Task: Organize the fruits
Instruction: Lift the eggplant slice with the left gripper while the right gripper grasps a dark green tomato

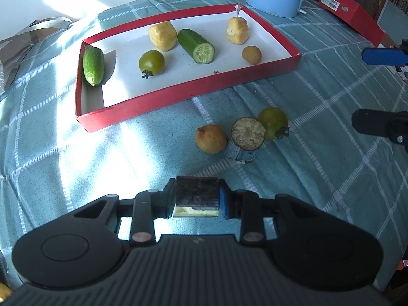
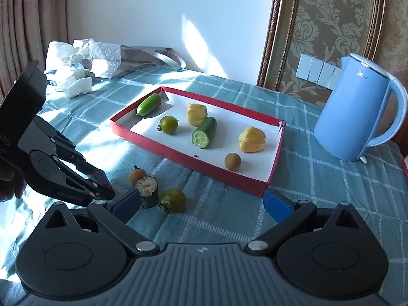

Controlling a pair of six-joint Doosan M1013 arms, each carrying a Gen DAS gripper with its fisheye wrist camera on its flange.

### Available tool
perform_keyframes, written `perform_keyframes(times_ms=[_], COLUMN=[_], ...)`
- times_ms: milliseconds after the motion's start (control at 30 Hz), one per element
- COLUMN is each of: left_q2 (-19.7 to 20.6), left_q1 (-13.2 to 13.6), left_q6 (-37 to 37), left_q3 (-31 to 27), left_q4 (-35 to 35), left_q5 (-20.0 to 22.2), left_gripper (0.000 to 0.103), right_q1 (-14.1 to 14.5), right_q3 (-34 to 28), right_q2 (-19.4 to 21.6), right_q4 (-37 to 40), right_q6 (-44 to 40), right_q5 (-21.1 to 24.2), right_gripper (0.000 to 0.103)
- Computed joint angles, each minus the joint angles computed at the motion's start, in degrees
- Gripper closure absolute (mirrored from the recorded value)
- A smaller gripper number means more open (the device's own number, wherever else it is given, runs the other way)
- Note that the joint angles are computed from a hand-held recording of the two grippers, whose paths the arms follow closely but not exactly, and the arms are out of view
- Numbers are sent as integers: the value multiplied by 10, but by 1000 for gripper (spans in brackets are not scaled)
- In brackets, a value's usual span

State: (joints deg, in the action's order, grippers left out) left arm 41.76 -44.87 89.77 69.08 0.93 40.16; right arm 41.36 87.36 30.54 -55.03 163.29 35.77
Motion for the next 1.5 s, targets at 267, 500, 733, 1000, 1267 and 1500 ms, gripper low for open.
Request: perform_keyframes(times_ms=[267, 500, 733, 1000, 1267, 1500], left_q2=[-3, -5, -6, -3, -4, -7], left_q1=[3, 5, 5, 4, 3, 2], left_q6=[-65, -102, -118, -131, -131, -137], left_q3=[2, 4, 4, 0, -2, 2], left_q4=[49, 79, 92, 102, 102, 108], left_q5=[3, 8, 14, 18, 19, 19], left_gripper=[73, 73, 73, 73, 73, 73], right_q1=[-9, -28, -41, -47, -56, -62], right_q3=[-27, -38, -47, -64, -81, -89], right_q2=[23, 36, 45, 57, 67, 73], right_q4=[48, 154, 246, 315, 386, 431], right_q6=[-103, -225, -332, -435, -516, -570], right_q5=[-24, -67, -72, -55, -42, -29], right_gripper=[0, 6, 27, 43, 55, 68])
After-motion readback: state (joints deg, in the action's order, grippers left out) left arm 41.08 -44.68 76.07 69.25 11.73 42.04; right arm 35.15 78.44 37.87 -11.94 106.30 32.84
